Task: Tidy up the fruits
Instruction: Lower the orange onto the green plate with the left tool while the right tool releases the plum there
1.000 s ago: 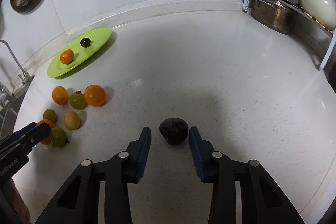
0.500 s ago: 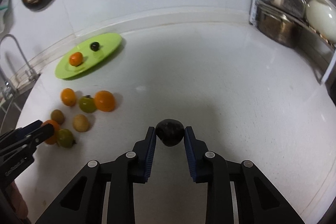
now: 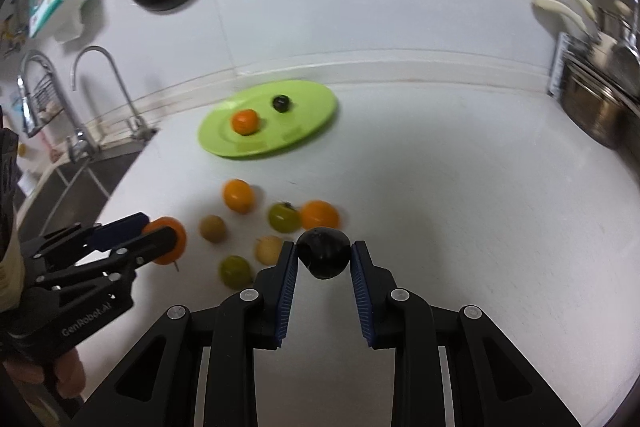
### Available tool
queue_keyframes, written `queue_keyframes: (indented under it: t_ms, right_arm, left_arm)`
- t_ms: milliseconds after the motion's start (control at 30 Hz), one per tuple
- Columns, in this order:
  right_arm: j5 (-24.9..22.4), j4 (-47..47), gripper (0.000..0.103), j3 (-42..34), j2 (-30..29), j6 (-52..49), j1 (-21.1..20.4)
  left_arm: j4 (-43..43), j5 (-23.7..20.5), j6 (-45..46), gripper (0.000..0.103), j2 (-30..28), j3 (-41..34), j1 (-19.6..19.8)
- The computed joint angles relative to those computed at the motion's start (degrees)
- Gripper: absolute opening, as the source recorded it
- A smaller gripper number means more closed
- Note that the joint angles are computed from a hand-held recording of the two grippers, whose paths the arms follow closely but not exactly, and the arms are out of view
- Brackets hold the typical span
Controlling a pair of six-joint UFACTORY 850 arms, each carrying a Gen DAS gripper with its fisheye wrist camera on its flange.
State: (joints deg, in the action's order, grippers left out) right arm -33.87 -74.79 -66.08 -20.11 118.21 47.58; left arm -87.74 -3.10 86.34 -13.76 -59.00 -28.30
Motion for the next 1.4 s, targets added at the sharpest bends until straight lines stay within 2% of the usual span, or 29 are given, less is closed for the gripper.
queue_keyframes:
  t_ms: [233,400,600,700,900,933,967,1067,1133,1233,1400]
  right_arm:
    - [0.3,-3.0,0.028,-2.6,-0.8,-1.5,0.1]
    - [1.0,-5.2,0.028,-4.6,-1.3,-1.9,-0.4]
    - [1.7,-6.8,0.029,-8.0,-3.0,-3.1,-1.5]
    - [2.8,-7.2,0.028,-9.7,-4.0,-3.4,-2.2]
    - [5.1,-5.9,0.028,-14.9,-7.3,-7.0,-4.7]
    - [5.4,-5.3,0.028,-15.7,-7.8,-7.9,-5.2]
    - [5.7,-5.2,0.028,-16.4,-8.2,-8.4,-5.5]
    - [6.8,-3.3,0.029,-19.5,-10.1,-11.6,-6.9]
    - [7.6,-0.8,0.029,-22.1,-11.7,-15.1,-7.9]
    - [8.6,4.3,0.028,-25.8,-14.4,-20.5,-9.5]
    - [7.9,17.2,0.029,-34.4,-20.9,-33.1,-11.7]
  left_arm:
    - [-4.2,-1.2,6.2,0.037,0.8,-0.9,1.2]
    - [-15.2,-1.2,19.1,0.037,0.8,-2.4,2.0]
    - [-10.9,-1.9,16.7,0.036,-1.1,-5.5,3.1]
    - [-1.6,-3.1,7.8,0.036,-2.9,-8.1,4.0]
    - [10.7,-5.0,-3.1,0.036,-7.0,-14.1,5.2]
    - [11.8,-5.3,-4.1,0.034,-7.6,-15.2,5.4]
    - [10.6,-5.6,-2.7,0.024,-8.2,-16.0,5.6]
    - [13.3,-5.8,-4.3,0.021,-10.6,-19.9,6.0]
    - [14.3,-7.6,-5.0,0.021,-12.9,-23.1,6.6]
    - [22.2,-11.1,-12.0,0.021,-17.9,-29.3,7.9]
    - [42.0,-21.0,-35.1,0.021,-29.5,-44.9,9.6]
